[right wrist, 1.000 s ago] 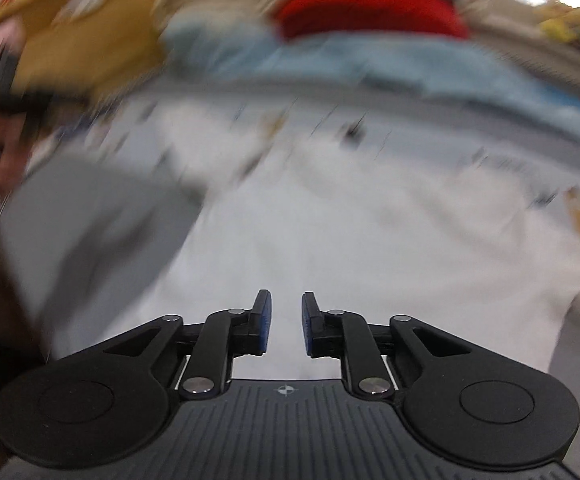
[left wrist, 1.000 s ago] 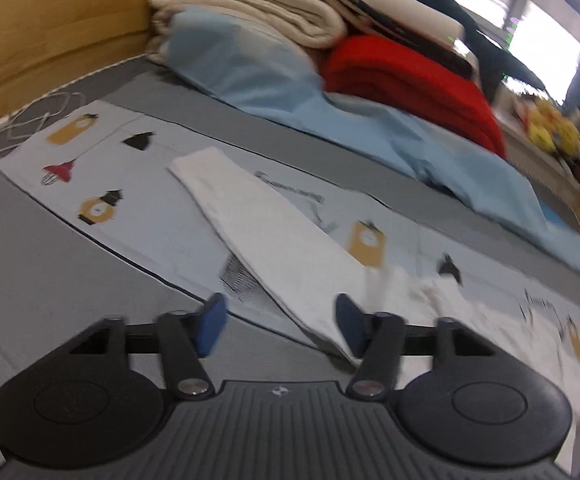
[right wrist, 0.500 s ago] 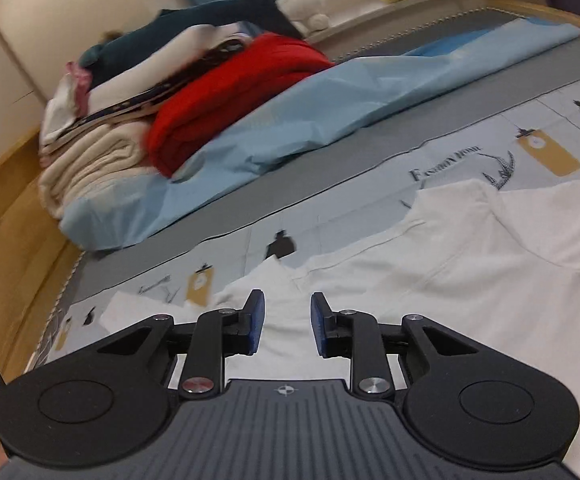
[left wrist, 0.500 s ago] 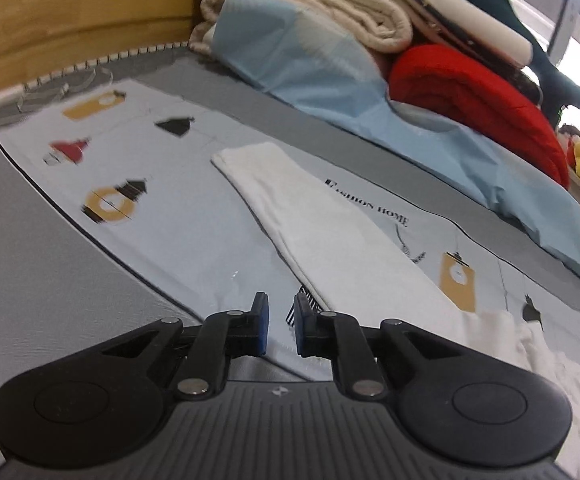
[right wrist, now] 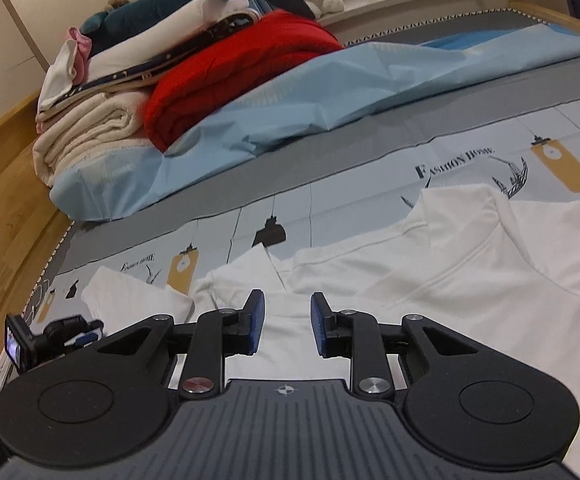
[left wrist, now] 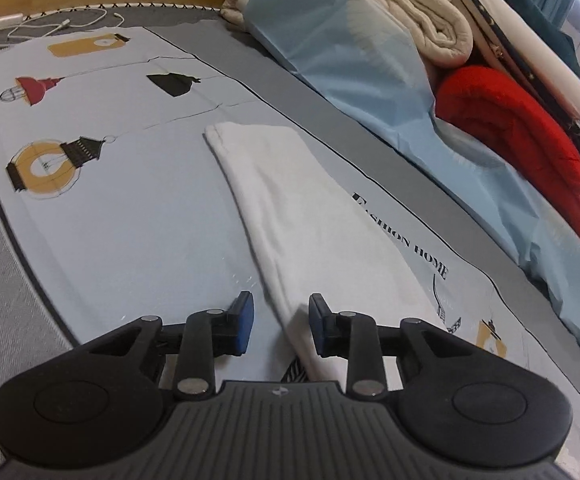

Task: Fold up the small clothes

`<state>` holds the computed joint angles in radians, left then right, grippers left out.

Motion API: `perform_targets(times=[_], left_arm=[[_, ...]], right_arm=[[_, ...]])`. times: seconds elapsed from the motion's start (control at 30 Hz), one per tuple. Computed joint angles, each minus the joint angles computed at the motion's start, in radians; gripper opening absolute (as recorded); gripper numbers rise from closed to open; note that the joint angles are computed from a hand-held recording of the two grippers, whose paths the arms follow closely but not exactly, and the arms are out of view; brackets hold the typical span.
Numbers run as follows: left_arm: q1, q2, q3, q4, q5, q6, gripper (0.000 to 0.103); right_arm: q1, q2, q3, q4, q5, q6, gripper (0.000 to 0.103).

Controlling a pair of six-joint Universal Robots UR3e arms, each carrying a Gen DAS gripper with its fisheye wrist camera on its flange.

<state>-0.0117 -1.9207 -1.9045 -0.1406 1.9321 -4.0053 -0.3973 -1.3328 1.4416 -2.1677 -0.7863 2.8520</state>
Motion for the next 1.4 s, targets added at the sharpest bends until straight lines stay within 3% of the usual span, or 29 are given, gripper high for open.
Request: perform_targets(times=[0.03, 0.07, 0.13, 0.23, 0.33, 0.37, 0.5, 0.63, 0.77, 0.87, 1.0, 1.2, 1.37, 1.4], left_arm=[[-0.001, -0.003, 0.016, -0.022, 0.005, 0.013, 0.022], [-0.001, 0.002, 0.021, -0.044, 0.003, 0.028, 0.0], [-0.015, 0.033, 0.003, -0.085, 0.039, -0.004, 0.0], [-0.049, 0.143, -0.037, -0.273, 0.135, -0.102, 0.0], [-0.045, 0.355, -0.126, -0.499, 0.129, -0.264, 0.0], [-0.038, 0.428, -0.171, -0.518, 0.103, -0.303, 0.0], [-0.005, 0.582, -0.345, -0.314, -0.031, -0.225, 0.001], [0.032, 0.497, -0.425, 0.014, -0.123, -0.154, 0.01], [0.041, 0.323, -0.337, 0.111, -0.174, -0.048, 0.012], [0.08, 0.236, -0.323, 0.195, -0.219, -0.052, 0.031], [0.138, 0.14, -0.325, 0.321, -0.244, -0.059, 0.033], [0.165, 0.085, -0.278, 0.348, -0.253, -0.029, 0.033], [0.12, 0.065, -0.19, 0.252, -0.196, -0.003, 0.031], [0.113, 0.06, -0.177, 0.241, -0.194, 0.012, 0.018]], right_arm=[[0.001, 0.001, -0.001, 0.004, -0.003, 0.003, 0.028], [0.001, 0.0, 0.0, 0.004, -0.006, 0.007, 0.028], [0.007, -0.002, 0.005, 0.0, -0.014, 0.011, 0.027], [0.016, -0.008, 0.01, -0.002, -0.018, 0.011, 0.028], [0.019, -0.022, 0.013, 0.011, -0.002, 0.008, 0.028], [0.019, -0.029, 0.017, 0.014, 0.003, 0.008, 0.028], [0.019, -0.051, 0.036, 0.011, 0.018, 0.036, 0.028], [0.014, -0.072, 0.052, 0.027, 0.023, 0.053, 0.028], [0.004, -0.076, 0.058, 0.035, 0.021, 0.029, 0.028], [-0.004, -0.062, 0.044, 0.054, 0.014, 0.014, 0.028], [-0.012, -0.038, 0.021, 0.068, -0.001, -0.009, 0.028], [-0.016, -0.02, -0.002, 0.086, -0.006, -0.057, 0.028], [-0.012, -0.02, 0.005, 0.078, -0.015, -0.051, 0.028], [-0.012, -0.024, 0.011, 0.076, -0.016, -0.047, 0.028]])
